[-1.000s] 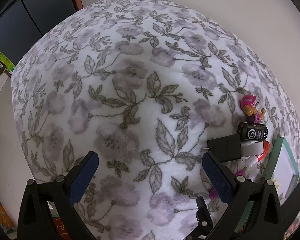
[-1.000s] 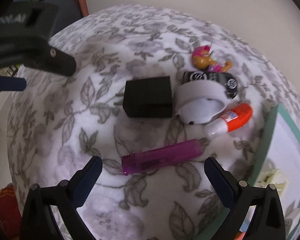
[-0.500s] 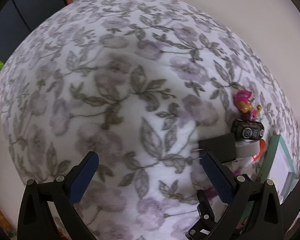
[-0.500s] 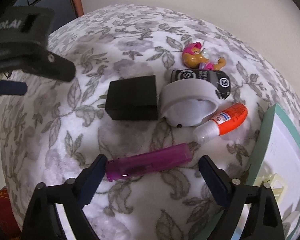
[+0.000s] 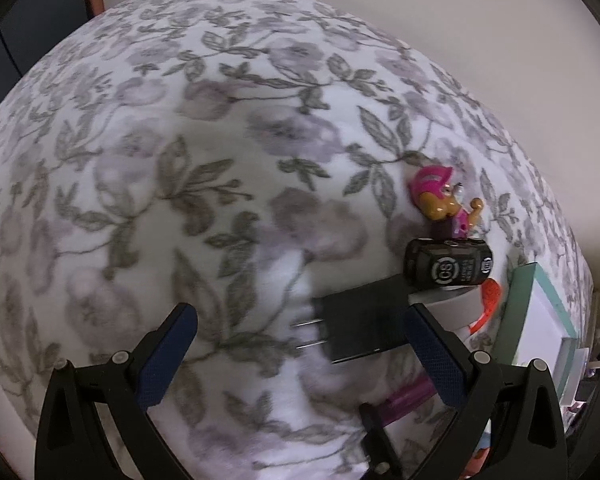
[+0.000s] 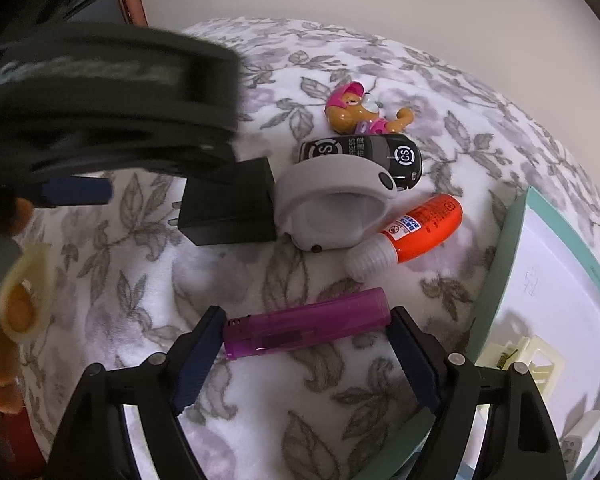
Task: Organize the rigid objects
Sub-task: 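Grasp the black charger with the left tool while the right tool holds the lighter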
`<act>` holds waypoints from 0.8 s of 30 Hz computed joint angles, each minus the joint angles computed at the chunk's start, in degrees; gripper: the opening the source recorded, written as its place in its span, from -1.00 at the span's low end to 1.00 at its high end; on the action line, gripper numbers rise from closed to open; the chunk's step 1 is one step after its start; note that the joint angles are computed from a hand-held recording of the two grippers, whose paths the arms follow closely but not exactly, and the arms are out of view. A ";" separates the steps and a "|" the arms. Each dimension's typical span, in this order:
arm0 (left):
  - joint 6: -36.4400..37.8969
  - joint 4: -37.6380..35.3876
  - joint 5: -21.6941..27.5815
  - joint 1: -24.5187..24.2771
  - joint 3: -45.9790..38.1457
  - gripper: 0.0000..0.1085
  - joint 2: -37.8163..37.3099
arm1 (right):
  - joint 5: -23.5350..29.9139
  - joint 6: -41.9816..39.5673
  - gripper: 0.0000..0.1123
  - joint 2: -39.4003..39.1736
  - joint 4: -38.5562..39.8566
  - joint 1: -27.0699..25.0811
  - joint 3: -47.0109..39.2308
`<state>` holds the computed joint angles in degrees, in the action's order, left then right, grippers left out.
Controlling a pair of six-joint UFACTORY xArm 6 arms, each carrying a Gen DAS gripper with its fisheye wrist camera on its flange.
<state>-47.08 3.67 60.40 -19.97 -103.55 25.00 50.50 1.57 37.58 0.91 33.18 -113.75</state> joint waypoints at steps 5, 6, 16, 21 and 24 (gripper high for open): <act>0.73 0.43 -2.58 -0.67 -1.24 0.89 1.91 | -0.86 -0.74 0.49 -0.36 1.50 -0.43 0.76; 1.03 0.49 -2.66 -0.73 -1.38 0.89 2.10 | -0.98 -0.93 0.49 -0.37 1.76 -0.51 0.82; 1.41 2.11 -2.22 -1.06 -3.29 0.89 3.43 | -2.30 -1.73 0.49 -2.49 2.57 -0.76 4.07; 1.51 1.38 -1.42 -0.94 -2.08 0.75 2.56 | -2.39 -2.12 0.49 -2.59 3.00 -1.00 4.16; 1.82 0.79 -1.70 -1.01 -1.53 0.70 2.24 | -2.71 -2.71 0.49 -3.02 3.60 -1.28 4.84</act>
